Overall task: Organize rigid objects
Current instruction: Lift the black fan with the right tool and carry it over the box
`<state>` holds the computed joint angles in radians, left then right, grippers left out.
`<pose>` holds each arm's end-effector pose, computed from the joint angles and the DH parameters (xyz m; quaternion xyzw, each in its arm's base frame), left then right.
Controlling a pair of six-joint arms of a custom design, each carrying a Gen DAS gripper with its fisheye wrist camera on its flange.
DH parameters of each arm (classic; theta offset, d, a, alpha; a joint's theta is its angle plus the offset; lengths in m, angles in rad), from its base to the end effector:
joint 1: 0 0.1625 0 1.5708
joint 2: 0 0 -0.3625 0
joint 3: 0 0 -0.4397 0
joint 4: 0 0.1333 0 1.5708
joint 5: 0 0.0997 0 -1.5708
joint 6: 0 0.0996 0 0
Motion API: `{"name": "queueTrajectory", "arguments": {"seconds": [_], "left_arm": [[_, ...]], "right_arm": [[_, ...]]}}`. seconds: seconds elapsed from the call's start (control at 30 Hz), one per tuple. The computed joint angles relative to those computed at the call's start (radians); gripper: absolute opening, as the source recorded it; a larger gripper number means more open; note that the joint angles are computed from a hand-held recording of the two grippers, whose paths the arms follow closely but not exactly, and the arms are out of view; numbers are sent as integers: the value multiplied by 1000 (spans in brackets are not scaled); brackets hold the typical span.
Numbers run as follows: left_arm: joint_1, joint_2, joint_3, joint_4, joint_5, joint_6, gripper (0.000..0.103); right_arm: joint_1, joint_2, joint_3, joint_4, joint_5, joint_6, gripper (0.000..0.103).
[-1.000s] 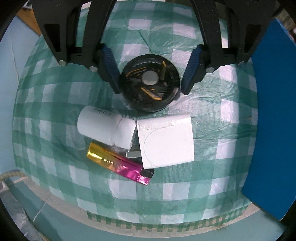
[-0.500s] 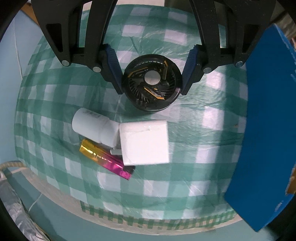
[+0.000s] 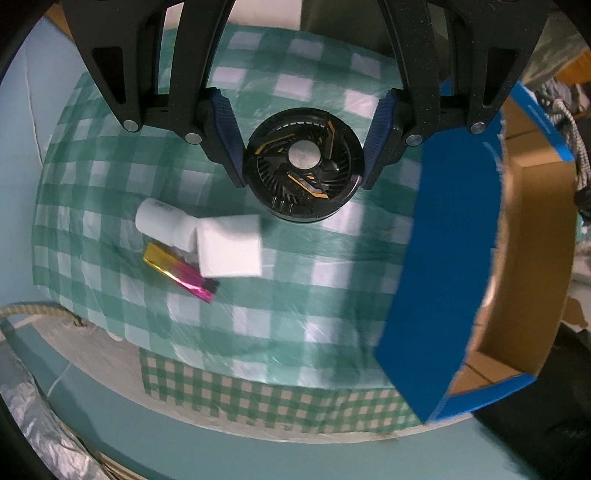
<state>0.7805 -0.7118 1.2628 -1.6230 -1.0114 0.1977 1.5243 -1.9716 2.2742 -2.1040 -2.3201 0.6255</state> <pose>-0.3638 -0.6222 0.0473 0.5016 0.7877 0.1488 0.3251 0.0472 -0.3946 0.3170 -0.3446 -0.8589 0.2064 0.3178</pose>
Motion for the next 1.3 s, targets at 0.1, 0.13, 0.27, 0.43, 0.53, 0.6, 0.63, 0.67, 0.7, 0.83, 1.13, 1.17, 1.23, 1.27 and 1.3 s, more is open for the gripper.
{"name": "queueTrajectory", "arguments": {"seconds": [0.1,0.13,0.27,0.43,0.53,0.6,0.63,0.67,0.7,0.83,1.13,1.17,1.23,1.27,1.3], "left_arm": [[0,5,-6,4,1,-7,4],[0,6,-8,7,2,-10,3],[1,8,-10,8,1,-13,3],[2,8,-8,4,1,-10,3],[1,8,-7,4,1,-10,3],[1,8,-7,5,1,-10,3],[1,9,-8,5,2,-9,4],[2,8,-7,5,2,-10,4],[2,8,-7,5,2,-10,4],[2,8,-7,4,2,-9,4],[3,10,-11,9,2,-13,4],[3,10,-12,10,2,-14,3],[4,11,-12,11,2,-15,4],[4,10,-12,11,2,-16,4],[4,9,-11,11,2,-16,4]], "right_arm": [[34,42,-29,0,-7,15,61],[39,49,-36,-6,-7,8,61],[73,89,-76,9,-15,21,61],[100,124,-115,20,-24,20,61],[119,150,-143,28,-32,14,61],[129,167,-161,30,-37,8,61],[136,179,-173,30,-39,3,61],[141,188,-183,29,-41,-2,61],[147,200,-194,26,-44,-9,61],[164,245,-233,18,-49,-40,61],[184,353,-320,6,-50,-113,61],[185,365,-329,7,-54,-120,61],[187,388,-348,17,-64,-131,61],[187,399,-356,17,-66,-139,61],[185,405,-360,14,-64,-145,61]]}}
